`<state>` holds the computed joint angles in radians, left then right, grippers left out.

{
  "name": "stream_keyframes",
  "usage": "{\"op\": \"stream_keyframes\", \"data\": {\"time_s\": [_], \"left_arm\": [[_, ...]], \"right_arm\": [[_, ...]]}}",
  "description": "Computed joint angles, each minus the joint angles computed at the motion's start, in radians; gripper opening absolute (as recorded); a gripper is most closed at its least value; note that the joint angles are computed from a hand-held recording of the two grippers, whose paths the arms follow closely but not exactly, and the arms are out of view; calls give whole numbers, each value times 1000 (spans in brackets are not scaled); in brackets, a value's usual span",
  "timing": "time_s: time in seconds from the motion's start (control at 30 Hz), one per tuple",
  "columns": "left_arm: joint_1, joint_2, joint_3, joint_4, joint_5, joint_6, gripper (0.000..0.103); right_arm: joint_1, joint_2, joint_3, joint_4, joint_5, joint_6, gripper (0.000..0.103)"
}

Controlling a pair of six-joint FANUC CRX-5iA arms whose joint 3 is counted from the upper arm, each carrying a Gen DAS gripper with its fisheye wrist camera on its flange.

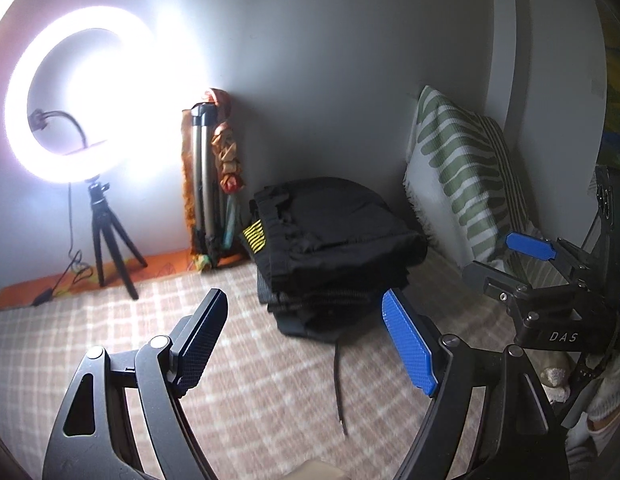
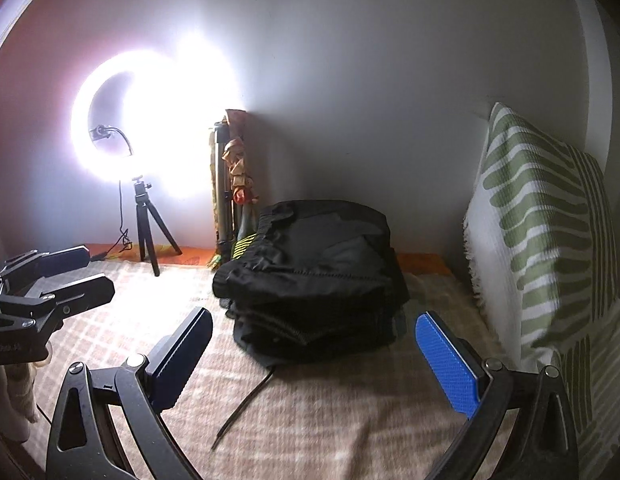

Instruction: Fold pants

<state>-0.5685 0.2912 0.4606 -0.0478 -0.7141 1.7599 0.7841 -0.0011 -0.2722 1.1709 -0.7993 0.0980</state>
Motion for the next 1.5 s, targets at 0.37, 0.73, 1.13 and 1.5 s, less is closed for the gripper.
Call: {"op": "stream_keyframes", "data": {"time_s": [0.37,0.73,1.13,1.5], "left_arm": [[-59,-114,-117,-205,26,213,88],[-64,-127,-148,-243,14,240,89],[-85,-138,-149,-302,-11,248,89],[-80,-146,-154,-291,-13,251,89]], "right_arm": [[68,-37,-84,65,-63,-116,103],[68,-40,-114,90,-50,-162,103],[63,-35,-126,102,-48,-178,103],[64,-27,-122,108,-41,-178,103]]}}
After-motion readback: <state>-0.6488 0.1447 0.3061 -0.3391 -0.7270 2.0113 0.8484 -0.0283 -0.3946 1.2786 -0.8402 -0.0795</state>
